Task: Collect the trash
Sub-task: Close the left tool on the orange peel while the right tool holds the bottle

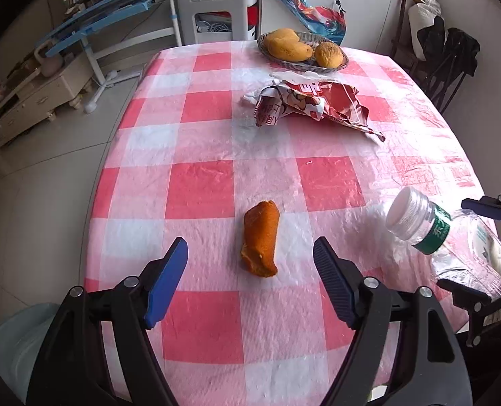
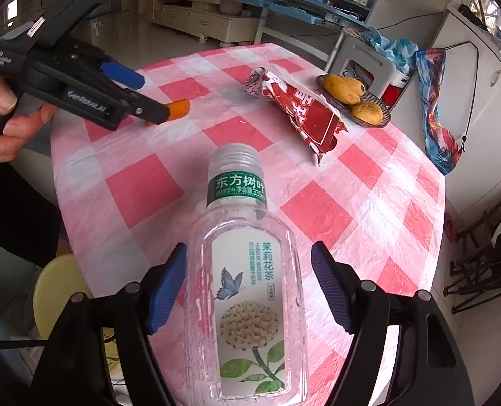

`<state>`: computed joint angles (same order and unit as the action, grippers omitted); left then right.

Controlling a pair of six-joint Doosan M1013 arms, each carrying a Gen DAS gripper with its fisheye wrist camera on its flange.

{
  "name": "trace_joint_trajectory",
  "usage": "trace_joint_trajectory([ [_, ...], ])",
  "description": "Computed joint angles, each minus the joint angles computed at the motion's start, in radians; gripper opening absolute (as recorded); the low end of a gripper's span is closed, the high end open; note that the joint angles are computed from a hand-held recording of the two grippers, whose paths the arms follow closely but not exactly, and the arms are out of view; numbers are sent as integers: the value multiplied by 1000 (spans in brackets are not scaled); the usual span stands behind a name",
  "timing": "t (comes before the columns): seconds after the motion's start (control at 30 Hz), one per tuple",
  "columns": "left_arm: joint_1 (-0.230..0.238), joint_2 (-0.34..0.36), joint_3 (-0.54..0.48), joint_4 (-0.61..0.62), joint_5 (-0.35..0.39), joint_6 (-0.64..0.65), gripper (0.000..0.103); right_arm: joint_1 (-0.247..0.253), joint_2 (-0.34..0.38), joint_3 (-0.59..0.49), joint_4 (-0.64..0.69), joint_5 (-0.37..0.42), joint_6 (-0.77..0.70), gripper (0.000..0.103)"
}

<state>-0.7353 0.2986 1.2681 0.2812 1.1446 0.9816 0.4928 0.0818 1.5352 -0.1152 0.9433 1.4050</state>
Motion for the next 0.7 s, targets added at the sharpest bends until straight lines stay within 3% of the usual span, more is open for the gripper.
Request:
trace_joint_trajectory([
  [0.2, -1, 16, -9, 3, 26, 3, 74, 4, -4, 7, -12, -4, -6, 71],
  [0.47, -14, 18, -10, 46, 33, -1, 74, 9, 1, 6, -11, 20, -29, 58],
  [0.7, -24, 19, -14, 76, 35, -6, 74, 16, 0, 11, -23, -6, -24, 57],
])
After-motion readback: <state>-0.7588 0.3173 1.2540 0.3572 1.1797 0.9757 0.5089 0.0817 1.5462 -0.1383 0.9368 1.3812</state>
